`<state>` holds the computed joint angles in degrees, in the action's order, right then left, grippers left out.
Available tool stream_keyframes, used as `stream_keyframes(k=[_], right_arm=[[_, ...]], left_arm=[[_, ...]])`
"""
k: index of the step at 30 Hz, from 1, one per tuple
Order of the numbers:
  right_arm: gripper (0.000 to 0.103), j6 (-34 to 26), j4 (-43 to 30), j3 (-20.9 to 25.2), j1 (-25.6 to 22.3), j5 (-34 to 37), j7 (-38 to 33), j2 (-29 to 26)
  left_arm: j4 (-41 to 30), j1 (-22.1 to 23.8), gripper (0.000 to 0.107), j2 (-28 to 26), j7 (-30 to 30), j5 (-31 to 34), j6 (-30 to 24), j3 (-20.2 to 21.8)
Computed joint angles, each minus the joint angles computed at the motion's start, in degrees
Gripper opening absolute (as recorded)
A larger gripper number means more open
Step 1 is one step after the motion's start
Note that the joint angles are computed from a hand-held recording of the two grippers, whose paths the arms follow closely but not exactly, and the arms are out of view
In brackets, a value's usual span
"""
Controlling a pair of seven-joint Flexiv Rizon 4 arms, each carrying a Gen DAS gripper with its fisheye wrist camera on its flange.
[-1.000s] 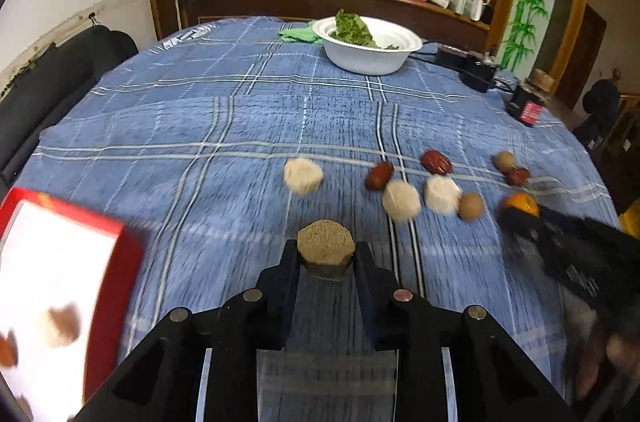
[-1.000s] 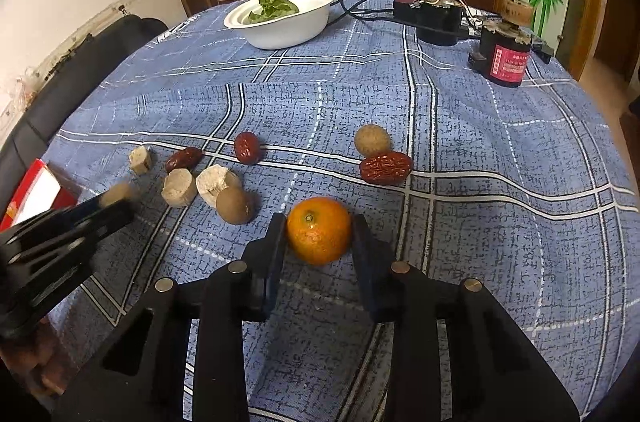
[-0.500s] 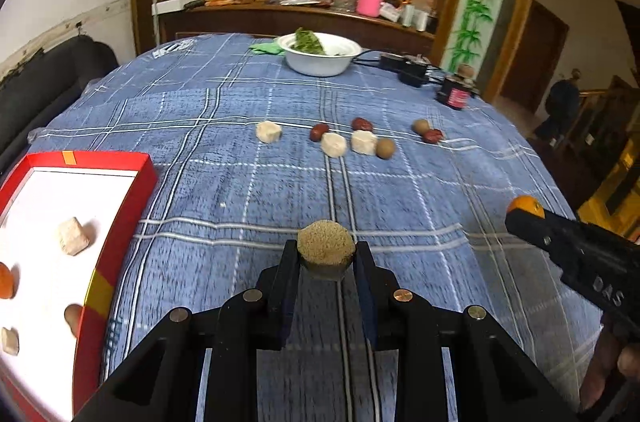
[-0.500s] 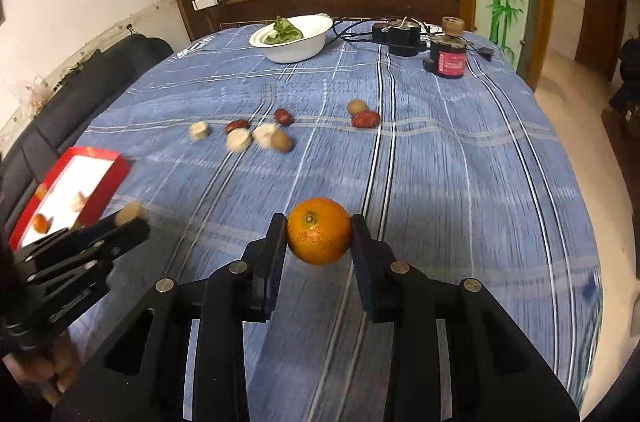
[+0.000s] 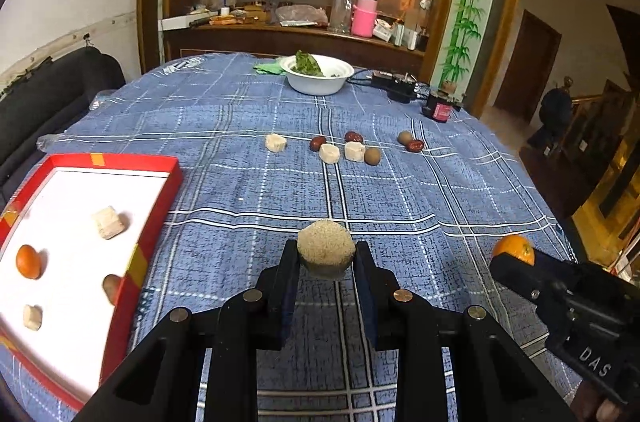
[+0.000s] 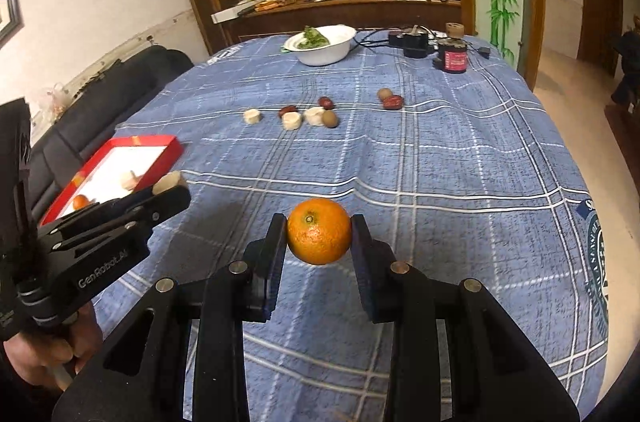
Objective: Organize fruits
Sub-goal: 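Lift both held items and carry them toward the red-rimmed tray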
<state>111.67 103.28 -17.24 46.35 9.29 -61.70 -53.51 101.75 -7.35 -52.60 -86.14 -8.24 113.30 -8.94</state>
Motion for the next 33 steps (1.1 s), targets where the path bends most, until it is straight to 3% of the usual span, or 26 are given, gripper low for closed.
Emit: stream_keyframes(k=[9, 15, 23, 33], right_arm=[[0.031, 4.28, 0.47, 4.12, -2.02, -0.43, -2.57, 0.5], [0.031, 6.35, -1.08, 9.54, -6.59, -2.97, -4.46, 0.29], [0.031, 5.09, -4.72, 13.97, -10.29, -8.54, -5.99, -1.45], [0.031, 0.01, -10.37, 18.0, -13.32, -16.08, -4.89, -3.71]], left_arm=[[2.4, -3.88, 0.026, 2.17, 0.21, -3.23, 1.05, 4.43], [2.85, -6.51, 0.026, 3.06, 1.54, -5.97, 1.58, 7.41], [2.91, -4.69, 0.026, 2.68, 2.87, -6.13, -0.5, 6.22], [5.03, -0.32, 0.026, 3.39, -0.18, -4.4, 3.31, 4.1]])
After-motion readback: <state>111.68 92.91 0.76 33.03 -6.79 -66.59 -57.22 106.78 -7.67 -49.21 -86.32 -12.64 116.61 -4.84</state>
